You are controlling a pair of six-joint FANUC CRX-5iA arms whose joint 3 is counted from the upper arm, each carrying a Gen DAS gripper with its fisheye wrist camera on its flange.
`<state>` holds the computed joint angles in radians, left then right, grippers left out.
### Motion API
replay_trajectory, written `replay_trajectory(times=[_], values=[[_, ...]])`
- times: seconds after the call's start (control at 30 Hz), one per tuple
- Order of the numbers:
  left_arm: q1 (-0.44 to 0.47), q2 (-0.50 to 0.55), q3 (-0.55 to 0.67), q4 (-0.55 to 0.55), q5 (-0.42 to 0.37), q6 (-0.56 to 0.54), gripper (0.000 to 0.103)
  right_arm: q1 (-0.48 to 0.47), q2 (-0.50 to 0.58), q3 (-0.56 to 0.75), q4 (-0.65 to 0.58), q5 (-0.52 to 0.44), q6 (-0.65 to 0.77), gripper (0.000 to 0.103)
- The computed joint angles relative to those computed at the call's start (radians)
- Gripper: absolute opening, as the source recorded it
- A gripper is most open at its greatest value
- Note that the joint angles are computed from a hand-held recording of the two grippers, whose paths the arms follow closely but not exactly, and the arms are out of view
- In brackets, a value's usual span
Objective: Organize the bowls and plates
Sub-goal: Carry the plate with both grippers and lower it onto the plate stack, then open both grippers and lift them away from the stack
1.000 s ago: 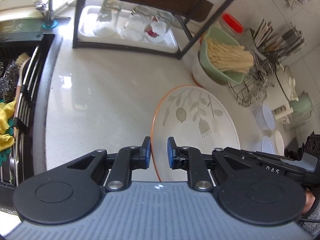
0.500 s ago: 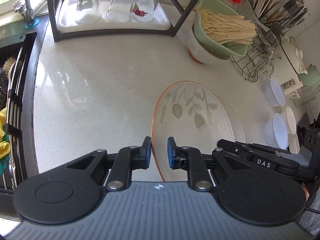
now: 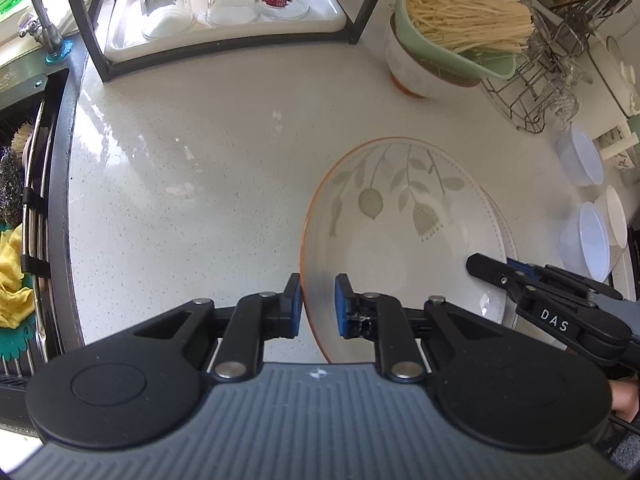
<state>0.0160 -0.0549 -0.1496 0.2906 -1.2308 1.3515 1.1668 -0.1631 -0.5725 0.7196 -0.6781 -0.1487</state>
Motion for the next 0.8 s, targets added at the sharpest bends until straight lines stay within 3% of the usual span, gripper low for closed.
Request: replay_trajectory(times=[0.23, 0.37, 0.8], values=[[-0.012, 0.017, 0.018, -0.012, -0.005, 0.049, 0.02, 0.021, 0.02, 0.02, 0.024, -0.068, -0.016, 0.021], [0.032, 0.006, -0.009, 0.058, -0.017, 0.052, 0.02, 0.03, 0.025, 0.026, 0.027, -0.088, 0.002, 0.021], [0.042, -0.111, -0.097, 0.07, 0.065, 0.042, 0.02, 0.056, 0.051, 0.07, 0.013, -0.178, 0.04, 0.018]])
